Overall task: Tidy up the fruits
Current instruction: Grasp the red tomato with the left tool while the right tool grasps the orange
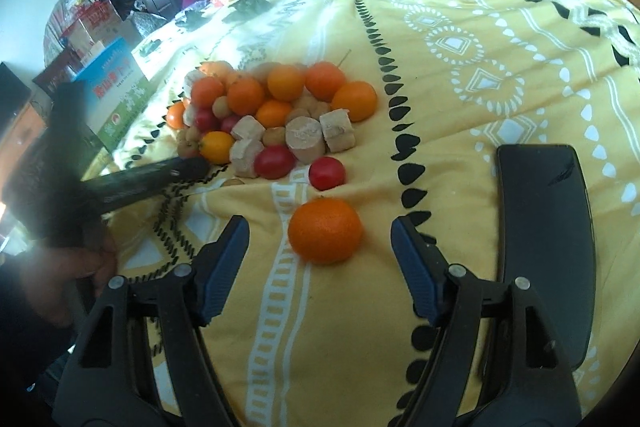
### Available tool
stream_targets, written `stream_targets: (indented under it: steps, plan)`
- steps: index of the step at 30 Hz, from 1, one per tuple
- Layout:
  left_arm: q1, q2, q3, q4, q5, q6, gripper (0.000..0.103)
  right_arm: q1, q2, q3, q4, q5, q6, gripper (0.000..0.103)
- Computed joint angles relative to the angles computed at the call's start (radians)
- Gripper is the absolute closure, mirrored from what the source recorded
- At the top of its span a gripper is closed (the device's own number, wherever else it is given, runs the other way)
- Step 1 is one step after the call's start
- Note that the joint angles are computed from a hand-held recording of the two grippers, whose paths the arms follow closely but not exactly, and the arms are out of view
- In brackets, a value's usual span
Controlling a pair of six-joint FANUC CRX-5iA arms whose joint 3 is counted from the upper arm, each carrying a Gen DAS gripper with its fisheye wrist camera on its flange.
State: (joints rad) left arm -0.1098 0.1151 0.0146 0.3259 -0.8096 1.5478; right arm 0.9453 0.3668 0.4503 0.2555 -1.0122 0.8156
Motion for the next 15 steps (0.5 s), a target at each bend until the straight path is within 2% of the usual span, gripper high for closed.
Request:
stream_targets:
  steps: [2, 4, 6, 7, 15]
  plan:
    - [-0.001, -0.014, -0.009, 0.006, 0.010, -0.005, 0.070, -0.003, 0.022, 0.026, -0.012, -0.018, 0.024, 0.030]
    - [0.000, -0.029, -0.020, 0.017, 0.016, -0.015, 0.070, -0.005, 0.056, 0.070, -0.023, -0.058, 0.058, 0.038]
    - [0.005, -0.043, -0.037, 0.035, 0.021, -0.025, 0.070, -0.005, 0.085, 0.105, -0.031, -0.097, 0.086, 0.053]
    - [0.006, -0.050, -0.039, 0.033, 0.020, -0.023, 0.070, -0.003, 0.095, 0.117, -0.025, -0.115, 0.093, 0.056]
    - [0.048, -0.173, -0.105, 0.036, 0.050, -0.016, 0.070, 0.034, 0.025, 0.052, 0.054, -0.051, 0.028, 0.057]
